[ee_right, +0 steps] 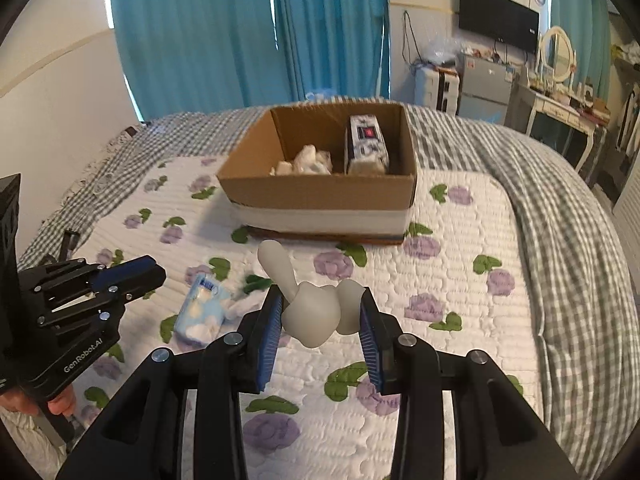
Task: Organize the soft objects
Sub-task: 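Grasp the light-blue tissue pack with the left gripper while the right holds the plush toy, then carry the tissue pack and plush toy over the box and release both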
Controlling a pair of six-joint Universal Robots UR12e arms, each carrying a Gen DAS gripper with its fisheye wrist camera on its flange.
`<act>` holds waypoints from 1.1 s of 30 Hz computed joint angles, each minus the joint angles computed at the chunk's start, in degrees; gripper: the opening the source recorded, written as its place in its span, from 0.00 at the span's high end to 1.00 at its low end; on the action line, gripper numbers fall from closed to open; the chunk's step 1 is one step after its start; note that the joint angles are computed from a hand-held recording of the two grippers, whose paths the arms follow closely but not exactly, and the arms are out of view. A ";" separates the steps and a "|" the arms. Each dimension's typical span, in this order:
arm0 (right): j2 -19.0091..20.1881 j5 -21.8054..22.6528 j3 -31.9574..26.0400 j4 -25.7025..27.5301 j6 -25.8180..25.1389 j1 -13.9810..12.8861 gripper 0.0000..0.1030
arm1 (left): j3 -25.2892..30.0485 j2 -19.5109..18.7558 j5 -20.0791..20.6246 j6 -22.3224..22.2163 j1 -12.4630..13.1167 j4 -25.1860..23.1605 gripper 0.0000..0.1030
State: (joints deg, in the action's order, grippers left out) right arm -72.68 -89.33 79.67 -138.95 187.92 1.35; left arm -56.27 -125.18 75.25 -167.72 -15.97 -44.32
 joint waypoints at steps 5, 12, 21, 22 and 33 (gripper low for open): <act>-0.75 1.07 0.82 -0.81 0.00 -0.07 0.64 | 0.17 -0.44 5.57 -2.96 -0.51 -3.48 0.53; -0.20 2.29 1.10 -0.29 0.67 -0.73 0.66 | 1.86 -3.13 6.55 -3.75 -0.12 -8.37 0.31; 2.14 8.74 0.52 3.24 1.27 -2.63 0.75 | 7.23 -7.65 8.62 -3.84 -0.42 -16.46 0.32; 2.40 9.99 0.35 4.17 1.21 -2.83 0.74 | 7.12 -7.66 8.60 -3.33 -0.47 -16.00 0.34; 5.98 12.12 -4.40 19.19 -6.80 -0.03 0.48 | 3.40 -4.89 5.47 -4.02 0.51 -13.43 0.51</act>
State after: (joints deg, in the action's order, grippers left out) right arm -66.69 -77.22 75.27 -119.76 181.12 1.32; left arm -52.87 -130.07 80.72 -171.73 -15.46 -57.74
